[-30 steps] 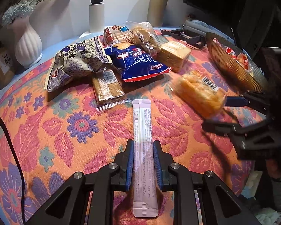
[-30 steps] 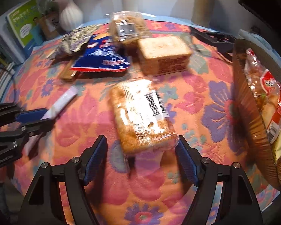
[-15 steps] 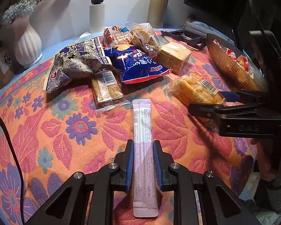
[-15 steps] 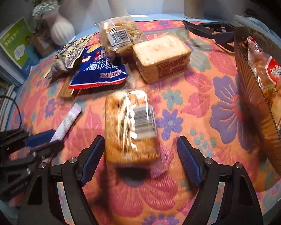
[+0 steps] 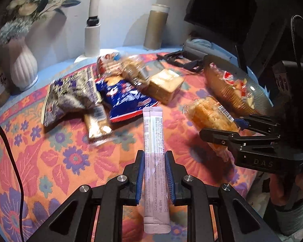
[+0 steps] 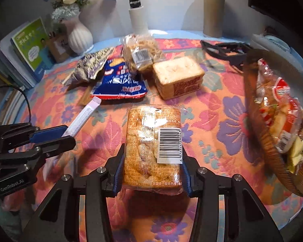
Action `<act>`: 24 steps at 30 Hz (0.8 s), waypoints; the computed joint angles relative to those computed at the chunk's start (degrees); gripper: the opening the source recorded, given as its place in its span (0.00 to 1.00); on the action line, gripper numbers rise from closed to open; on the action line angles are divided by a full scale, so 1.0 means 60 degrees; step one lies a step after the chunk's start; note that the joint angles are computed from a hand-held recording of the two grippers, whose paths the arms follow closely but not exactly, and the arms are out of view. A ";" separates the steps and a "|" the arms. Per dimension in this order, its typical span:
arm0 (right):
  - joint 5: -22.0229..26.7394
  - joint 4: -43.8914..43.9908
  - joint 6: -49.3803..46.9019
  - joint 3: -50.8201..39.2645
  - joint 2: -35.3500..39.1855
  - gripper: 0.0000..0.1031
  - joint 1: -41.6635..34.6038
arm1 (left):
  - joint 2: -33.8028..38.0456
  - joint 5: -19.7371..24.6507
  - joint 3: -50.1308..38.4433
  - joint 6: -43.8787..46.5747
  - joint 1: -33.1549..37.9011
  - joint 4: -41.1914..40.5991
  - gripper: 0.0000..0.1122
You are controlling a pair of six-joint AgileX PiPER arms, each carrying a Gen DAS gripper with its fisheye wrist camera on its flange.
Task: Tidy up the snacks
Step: 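Carry both snacks onto the amber plate and open both tools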
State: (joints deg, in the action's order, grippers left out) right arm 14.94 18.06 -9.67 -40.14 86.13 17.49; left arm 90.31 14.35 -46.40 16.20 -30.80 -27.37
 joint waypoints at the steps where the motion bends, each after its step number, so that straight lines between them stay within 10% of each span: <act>1: 0.0059 0.0454 -0.0494 0.0058 -0.0196 0.43 -0.0212 | -0.0016 0.0035 -0.0119 -0.0285 -0.0110 0.0283 0.17; 9: 0.0827 0.2875 -0.3627 0.0246 -0.1384 0.43 -0.2397 | 0.0621 0.0610 -0.2146 -0.2732 -0.1223 0.2800 0.17; 24: 0.1982 0.5407 -0.7540 -0.0777 -0.1122 0.43 -0.7336 | 0.4340 0.2808 -0.8499 -0.3273 -0.2758 0.3367 0.17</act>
